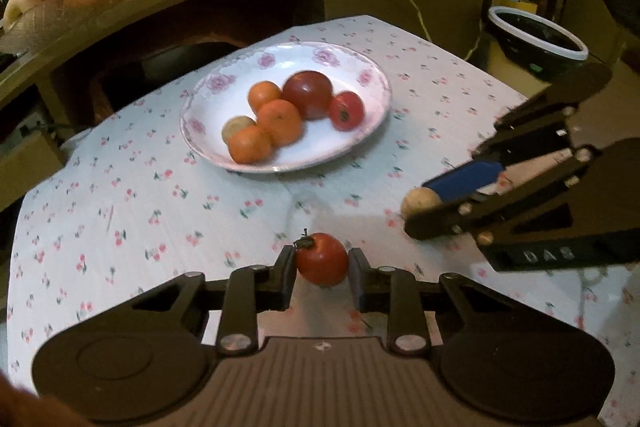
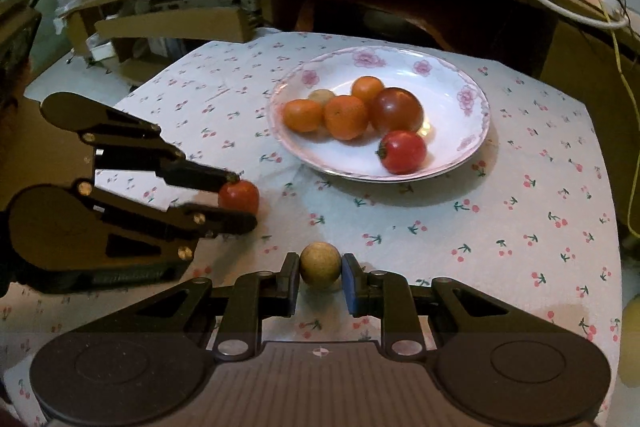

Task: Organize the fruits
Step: 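Carry the red tomato and pale fruit over the white plate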

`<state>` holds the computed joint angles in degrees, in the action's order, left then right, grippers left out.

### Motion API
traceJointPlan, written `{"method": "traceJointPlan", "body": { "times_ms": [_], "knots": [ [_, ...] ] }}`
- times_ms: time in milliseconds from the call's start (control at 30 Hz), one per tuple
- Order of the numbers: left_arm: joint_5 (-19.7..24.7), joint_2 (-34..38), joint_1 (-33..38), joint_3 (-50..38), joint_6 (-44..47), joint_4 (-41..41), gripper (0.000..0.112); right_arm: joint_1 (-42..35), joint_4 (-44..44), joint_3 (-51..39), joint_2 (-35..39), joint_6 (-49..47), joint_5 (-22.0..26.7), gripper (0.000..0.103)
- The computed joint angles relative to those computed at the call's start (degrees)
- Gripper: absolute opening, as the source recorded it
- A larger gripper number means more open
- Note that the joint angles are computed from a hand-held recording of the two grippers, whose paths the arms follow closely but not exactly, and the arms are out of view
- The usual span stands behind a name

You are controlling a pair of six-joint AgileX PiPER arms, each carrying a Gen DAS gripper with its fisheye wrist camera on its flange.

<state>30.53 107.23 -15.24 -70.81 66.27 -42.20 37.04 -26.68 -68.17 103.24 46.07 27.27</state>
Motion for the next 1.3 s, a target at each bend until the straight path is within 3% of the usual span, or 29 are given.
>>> {"method": "traceJointPlan", "body": {
  "times_ms": [233, 367, 800, 967, 1300],
  "knots": [
    [-1.4, -2.7, 0.4, 5.3, 2.8, -1.7, 0.033, 2.2, -2.0, 2.3, -1.8, 4.3, 2.0, 0.023],
    [-2.5, -3.0, 0.9, 7.1, 8.0, -6.1, 0.034, 4.3, -7.4, 3.0, -1.5, 9.4, 2.8, 0.024],
    [-3.6, -1.8, 1.0, 6.6, 9.3, -9.5, 0.047, 4.0, -8.6, 3.4, -1.2, 11.0, 1.8, 0.029],
    [-3.1, -1.0, 0.0, 4.7, 3.5, -6.3, 0.033, 4.4, -8.5, 1.6, -0.2, 10.5, 3.8, 0.026],
    [-6.9, -8.9, -4.5, 7.4, -11.7, 5.5, 0.033, 6.6, -8.6, 1.1, -3.4, 12.8, 8.7, 0.024]
  ]
}}
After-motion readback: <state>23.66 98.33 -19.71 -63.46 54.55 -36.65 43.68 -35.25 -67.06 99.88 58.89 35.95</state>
